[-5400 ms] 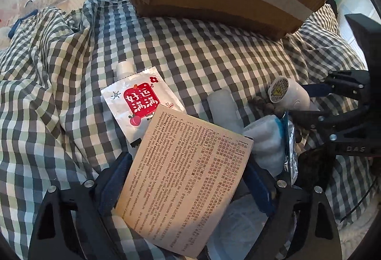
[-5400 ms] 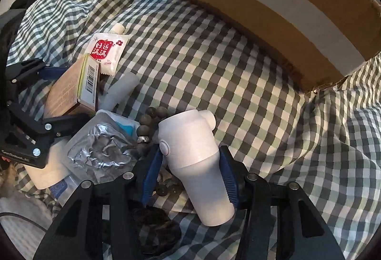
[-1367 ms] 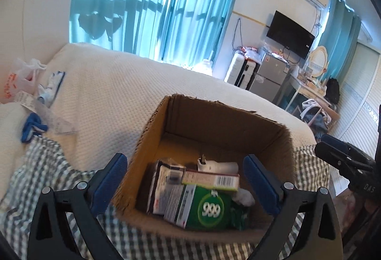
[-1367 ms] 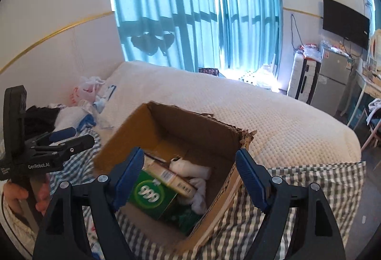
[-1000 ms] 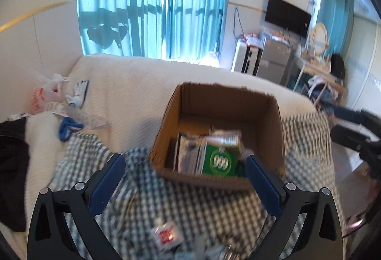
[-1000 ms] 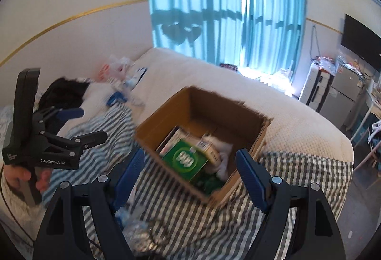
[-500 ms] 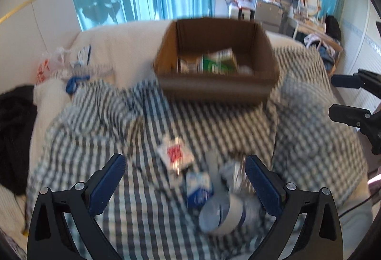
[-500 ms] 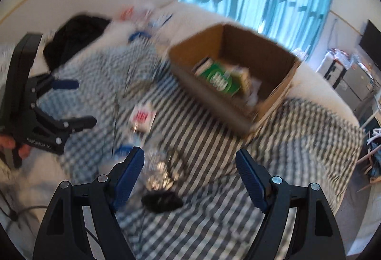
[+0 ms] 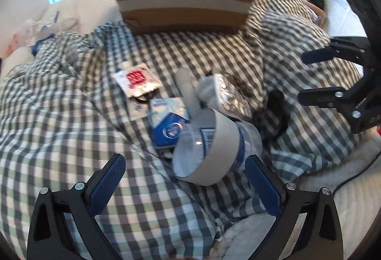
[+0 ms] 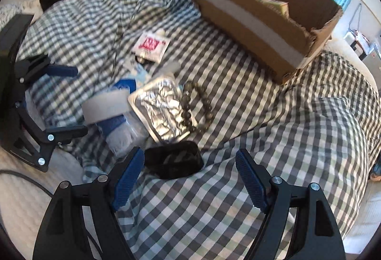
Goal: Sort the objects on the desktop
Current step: 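Grasp the tape roll with the left tool while the right tool grasps the black eye mask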
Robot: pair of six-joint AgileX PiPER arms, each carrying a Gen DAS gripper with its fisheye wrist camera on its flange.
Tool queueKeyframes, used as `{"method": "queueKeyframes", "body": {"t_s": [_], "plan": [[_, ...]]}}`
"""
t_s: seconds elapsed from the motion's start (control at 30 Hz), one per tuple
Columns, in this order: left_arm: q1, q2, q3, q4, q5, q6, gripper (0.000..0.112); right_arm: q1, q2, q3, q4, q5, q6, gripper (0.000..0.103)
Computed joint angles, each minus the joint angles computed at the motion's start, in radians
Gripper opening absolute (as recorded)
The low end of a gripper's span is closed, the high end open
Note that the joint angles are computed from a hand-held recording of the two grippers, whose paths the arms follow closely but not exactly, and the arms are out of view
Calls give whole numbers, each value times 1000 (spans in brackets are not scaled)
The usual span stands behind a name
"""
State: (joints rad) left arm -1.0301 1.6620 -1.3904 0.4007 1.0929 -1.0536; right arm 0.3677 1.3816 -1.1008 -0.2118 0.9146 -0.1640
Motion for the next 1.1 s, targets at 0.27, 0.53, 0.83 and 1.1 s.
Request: {"method": "queueKeyframes", "body": {"t_s": [0.27, 0.53, 0.83, 1.1], "plan": [[40, 52, -5, -100, -25, 142, 84, 87, 75, 23, -70, 22, 8, 79], [59, 33, 38, -177, -130, 230, 50, 122, 169, 27, -164, -15, 58, 83], [90, -27, 103, -202, -212, 211, 36, 115, 216, 25, -213, -31, 103, 77], [99, -67, 116, -159, -199, 140, 29, 78, 153, 39, -171, -57, 60, 76]]}}
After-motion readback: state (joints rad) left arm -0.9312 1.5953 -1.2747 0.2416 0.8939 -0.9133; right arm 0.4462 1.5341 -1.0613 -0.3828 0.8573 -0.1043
